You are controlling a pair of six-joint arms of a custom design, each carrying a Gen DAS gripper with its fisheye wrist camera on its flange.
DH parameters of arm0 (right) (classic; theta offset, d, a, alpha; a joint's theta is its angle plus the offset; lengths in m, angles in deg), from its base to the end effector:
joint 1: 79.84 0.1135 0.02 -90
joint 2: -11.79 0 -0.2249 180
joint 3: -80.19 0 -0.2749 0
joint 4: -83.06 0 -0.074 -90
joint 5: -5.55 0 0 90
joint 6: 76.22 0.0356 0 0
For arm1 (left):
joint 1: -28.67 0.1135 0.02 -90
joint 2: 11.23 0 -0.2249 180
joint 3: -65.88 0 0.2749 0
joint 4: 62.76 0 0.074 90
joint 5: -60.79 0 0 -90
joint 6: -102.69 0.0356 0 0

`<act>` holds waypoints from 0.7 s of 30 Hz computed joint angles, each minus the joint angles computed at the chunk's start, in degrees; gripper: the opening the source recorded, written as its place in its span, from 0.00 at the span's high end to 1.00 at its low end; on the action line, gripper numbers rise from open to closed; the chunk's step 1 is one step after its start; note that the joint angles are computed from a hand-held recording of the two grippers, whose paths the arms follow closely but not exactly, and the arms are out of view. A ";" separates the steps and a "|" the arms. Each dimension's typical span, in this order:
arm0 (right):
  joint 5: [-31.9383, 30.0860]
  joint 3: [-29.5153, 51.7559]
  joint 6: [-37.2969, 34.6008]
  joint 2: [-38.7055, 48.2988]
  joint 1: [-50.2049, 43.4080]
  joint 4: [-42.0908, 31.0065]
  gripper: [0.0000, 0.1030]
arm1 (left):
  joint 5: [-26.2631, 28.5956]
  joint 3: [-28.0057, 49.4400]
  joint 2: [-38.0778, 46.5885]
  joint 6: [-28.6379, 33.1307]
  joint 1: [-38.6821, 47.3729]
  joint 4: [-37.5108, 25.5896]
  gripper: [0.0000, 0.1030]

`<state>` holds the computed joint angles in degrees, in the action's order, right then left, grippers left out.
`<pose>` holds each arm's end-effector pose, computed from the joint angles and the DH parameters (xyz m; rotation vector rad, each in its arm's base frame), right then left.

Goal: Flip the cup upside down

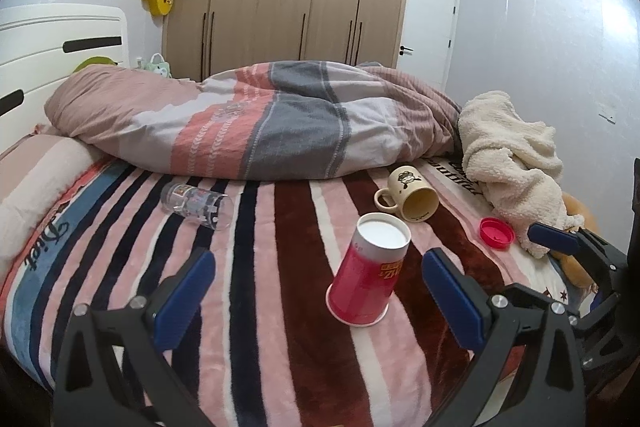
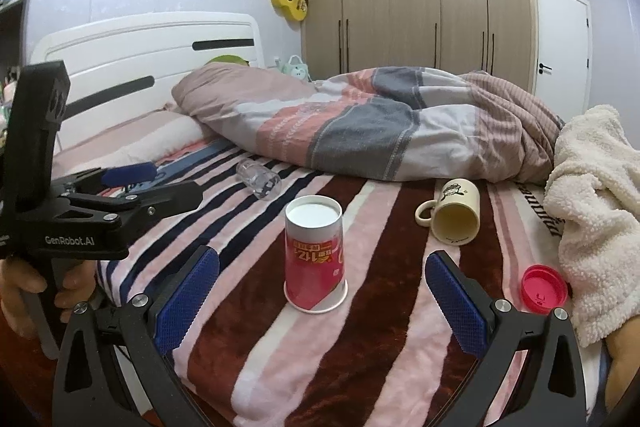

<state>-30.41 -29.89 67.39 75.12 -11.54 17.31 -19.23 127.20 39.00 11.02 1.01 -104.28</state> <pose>0.1158 0.2131 0.2645 0.0242 2.0991 -0.0134 0.2097 -0.1168 0.2840 0.5823 2.0501 -0.4882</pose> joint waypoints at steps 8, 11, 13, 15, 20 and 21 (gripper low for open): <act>0.92 1.13 2.58 1.28 0.49 -2.64 0.00 | -0.65 -0.32 -1.32 0.61 1.09 -0.74 0.00; 1.40 1.29 3.88 1.59 0.89 -3.81 0.00 | -0.56 -0.38 -1.66 0.56 1.31 -0.89 0.00; 1.66 1.34 4.71 1.77 1.26 -4.30 0.00 | -0.23 -0.45 -2.19 0.60 1.47 -1.21 0.00; 1.85 1.30 5.06 1.70 1.36 -4.50 0.00 | -0.19 -0.38 -2.50 0.51 1.45 -1.47 0.00; 1.89 1.11 4.72 1.44 1.38 -4.39 0.00 | -0.42 -0.34 -2.85 0.54 1.34 -2.00 0.00; 1.90 1.13 4.77 1.43 1.45 -4.45 0.00 | -0.06 -0.28 -2.94 0.43 1.48 -2.29 0.00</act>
